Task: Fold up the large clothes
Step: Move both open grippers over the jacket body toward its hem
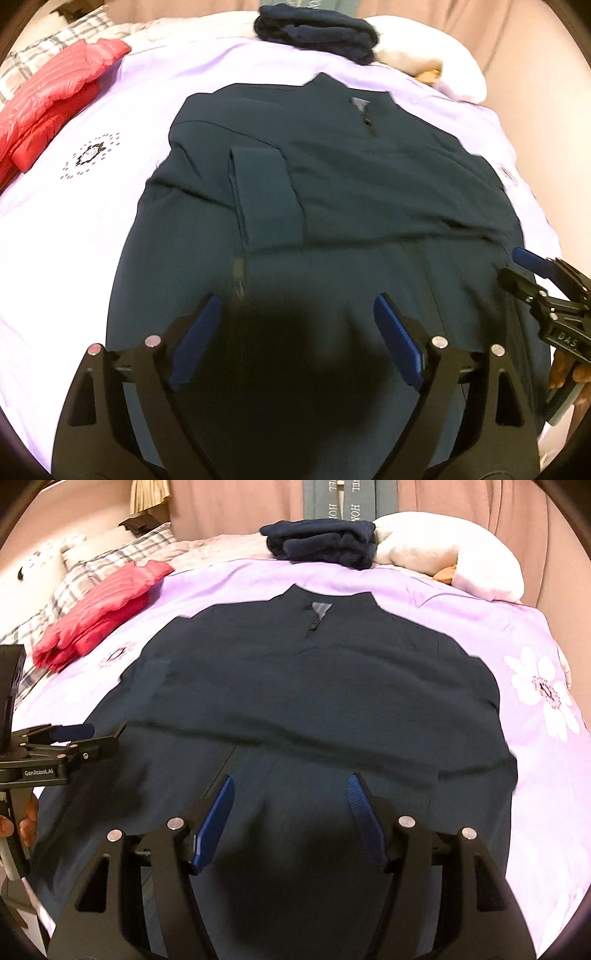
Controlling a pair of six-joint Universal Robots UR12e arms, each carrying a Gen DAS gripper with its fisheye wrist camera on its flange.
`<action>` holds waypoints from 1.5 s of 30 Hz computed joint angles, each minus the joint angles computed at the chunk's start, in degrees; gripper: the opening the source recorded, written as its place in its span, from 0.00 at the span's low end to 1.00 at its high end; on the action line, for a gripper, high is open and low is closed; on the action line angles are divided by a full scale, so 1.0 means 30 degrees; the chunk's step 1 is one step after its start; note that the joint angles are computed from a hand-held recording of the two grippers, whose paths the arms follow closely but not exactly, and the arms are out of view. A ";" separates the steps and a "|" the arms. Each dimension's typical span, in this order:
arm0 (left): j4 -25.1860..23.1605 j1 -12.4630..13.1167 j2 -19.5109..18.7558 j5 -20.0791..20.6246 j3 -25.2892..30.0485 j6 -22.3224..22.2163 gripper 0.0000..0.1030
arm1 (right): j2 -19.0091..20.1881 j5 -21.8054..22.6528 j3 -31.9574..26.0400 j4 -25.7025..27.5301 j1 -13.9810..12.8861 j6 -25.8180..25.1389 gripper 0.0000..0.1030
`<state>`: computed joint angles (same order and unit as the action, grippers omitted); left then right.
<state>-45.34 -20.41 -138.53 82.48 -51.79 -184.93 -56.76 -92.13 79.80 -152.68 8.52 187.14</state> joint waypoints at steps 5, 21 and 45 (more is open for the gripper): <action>0.1573 -0.0392 0.1487 0.0786 -0.2823 0.1295 0.88 | -0.0794 -0.0281 0.1471 -0.0370 0.0534 0.0092 0.63; 0.1689 -0.0766 0.2531 0.1872 -0.5351 0.1549 0.90 | -0.1276 -0.0989 0.2781 0.0107 0.1412 0.0845 0.63; 0.2569 -0.0735 0.3444 0.2095 -0.7114 0.1546 0.94 | -0.2378 -0.0780 0.4624 -0.0306 0.1514 0.1721 0.64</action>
